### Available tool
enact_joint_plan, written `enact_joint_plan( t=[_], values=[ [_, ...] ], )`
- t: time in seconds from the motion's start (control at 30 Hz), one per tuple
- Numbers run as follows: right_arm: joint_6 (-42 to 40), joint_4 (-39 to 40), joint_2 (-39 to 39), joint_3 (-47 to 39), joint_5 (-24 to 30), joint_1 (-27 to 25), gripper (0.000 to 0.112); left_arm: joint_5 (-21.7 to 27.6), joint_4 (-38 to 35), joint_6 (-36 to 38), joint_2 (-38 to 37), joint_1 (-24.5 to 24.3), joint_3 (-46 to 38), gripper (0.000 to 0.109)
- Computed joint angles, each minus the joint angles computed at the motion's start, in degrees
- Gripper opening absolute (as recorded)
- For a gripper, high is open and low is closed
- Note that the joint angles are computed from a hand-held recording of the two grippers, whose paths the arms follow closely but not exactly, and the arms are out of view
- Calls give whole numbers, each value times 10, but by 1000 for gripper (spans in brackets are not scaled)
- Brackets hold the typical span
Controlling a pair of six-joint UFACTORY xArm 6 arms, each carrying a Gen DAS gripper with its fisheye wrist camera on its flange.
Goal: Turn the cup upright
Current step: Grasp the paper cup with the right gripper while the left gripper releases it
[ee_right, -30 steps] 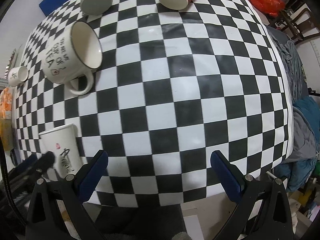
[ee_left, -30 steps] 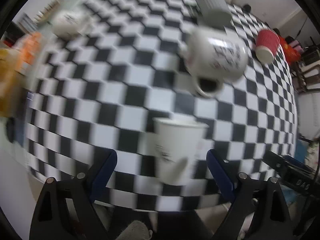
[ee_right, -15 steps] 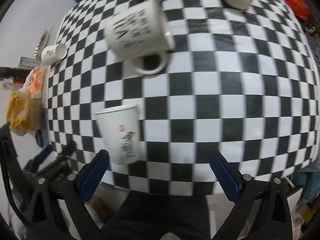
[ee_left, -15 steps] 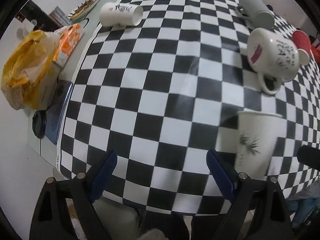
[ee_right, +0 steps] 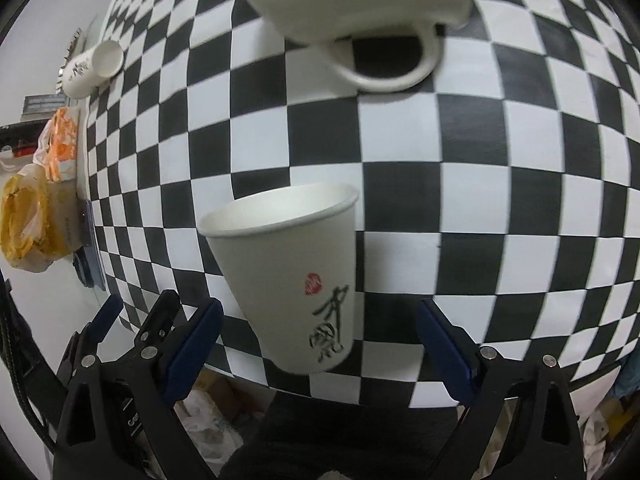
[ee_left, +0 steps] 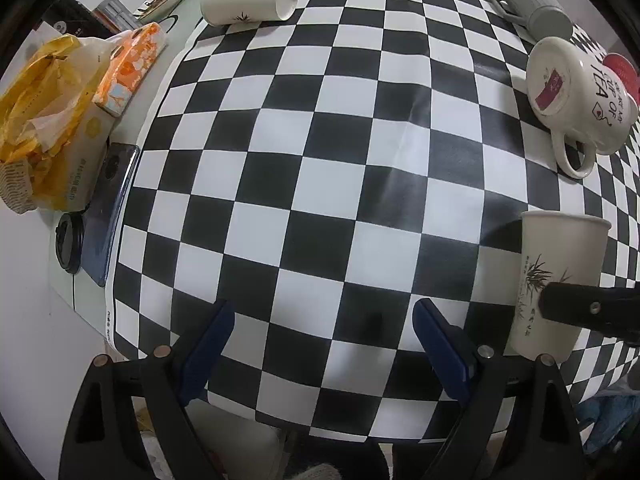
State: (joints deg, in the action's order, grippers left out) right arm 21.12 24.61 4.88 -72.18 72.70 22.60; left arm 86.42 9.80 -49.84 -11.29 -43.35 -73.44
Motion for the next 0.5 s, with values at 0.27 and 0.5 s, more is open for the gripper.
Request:
enact_joint_plan(
  t=[0.27,0.5],
  values=[
    [-5,26,18,2,-5,7,76,-11,-9,8,-4,6,16,91],
    [-15,32,-5,28,-59,15,65,-27,-16,25,-6,31,26,91]
  ],
)
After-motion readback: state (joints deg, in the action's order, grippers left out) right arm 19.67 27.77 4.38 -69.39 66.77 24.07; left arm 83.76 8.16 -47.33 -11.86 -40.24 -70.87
